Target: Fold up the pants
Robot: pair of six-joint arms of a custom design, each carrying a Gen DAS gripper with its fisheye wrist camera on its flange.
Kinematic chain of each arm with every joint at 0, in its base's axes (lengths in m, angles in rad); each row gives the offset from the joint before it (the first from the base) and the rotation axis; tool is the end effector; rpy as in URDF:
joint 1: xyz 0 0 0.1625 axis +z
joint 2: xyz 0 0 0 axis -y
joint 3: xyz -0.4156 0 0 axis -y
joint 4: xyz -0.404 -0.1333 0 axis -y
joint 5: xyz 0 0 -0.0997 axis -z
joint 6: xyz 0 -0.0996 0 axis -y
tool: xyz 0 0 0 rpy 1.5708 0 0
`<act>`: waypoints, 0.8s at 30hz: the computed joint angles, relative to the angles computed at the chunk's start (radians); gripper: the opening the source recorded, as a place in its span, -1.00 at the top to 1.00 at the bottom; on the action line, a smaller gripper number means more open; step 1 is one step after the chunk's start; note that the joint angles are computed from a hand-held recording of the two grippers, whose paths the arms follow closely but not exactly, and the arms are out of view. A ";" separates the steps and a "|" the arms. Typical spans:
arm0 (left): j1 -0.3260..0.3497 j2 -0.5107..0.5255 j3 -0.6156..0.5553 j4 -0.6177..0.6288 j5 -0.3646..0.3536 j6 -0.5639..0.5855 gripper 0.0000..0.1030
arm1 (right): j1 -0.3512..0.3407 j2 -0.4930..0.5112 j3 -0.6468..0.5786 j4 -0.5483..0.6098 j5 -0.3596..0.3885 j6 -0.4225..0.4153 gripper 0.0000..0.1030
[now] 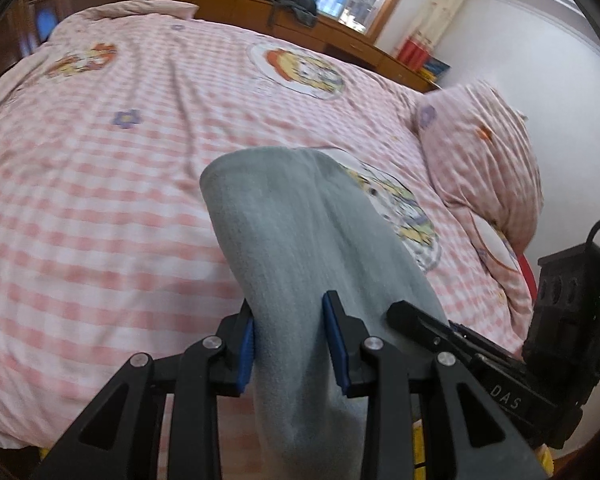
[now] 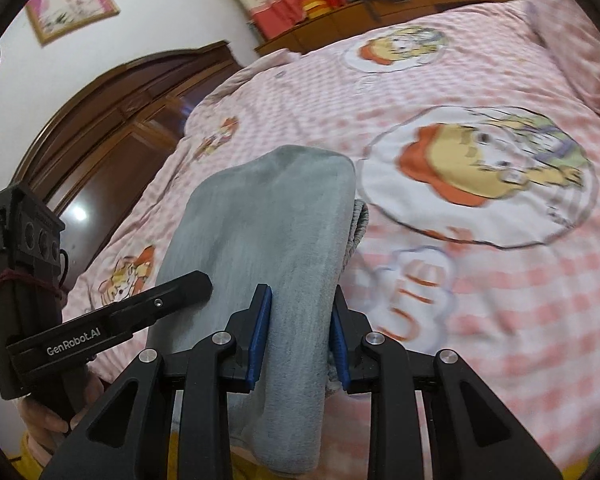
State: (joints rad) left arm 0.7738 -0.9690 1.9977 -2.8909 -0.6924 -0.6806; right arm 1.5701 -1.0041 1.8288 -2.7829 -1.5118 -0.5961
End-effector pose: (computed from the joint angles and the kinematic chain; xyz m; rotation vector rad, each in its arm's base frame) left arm -0.2520 -0.5398 0.1268 -0.0264 2.4791 -1.0508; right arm 0.1387 -0.6273 0.1621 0.9044 -2.8878 0.5936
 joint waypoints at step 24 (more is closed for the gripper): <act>0.216 -0.214 0.225 -0.178 -0.035 0.131 0.33 | 0.111 0.283 -0.074 -0.122 -0.129 -0.064 0.41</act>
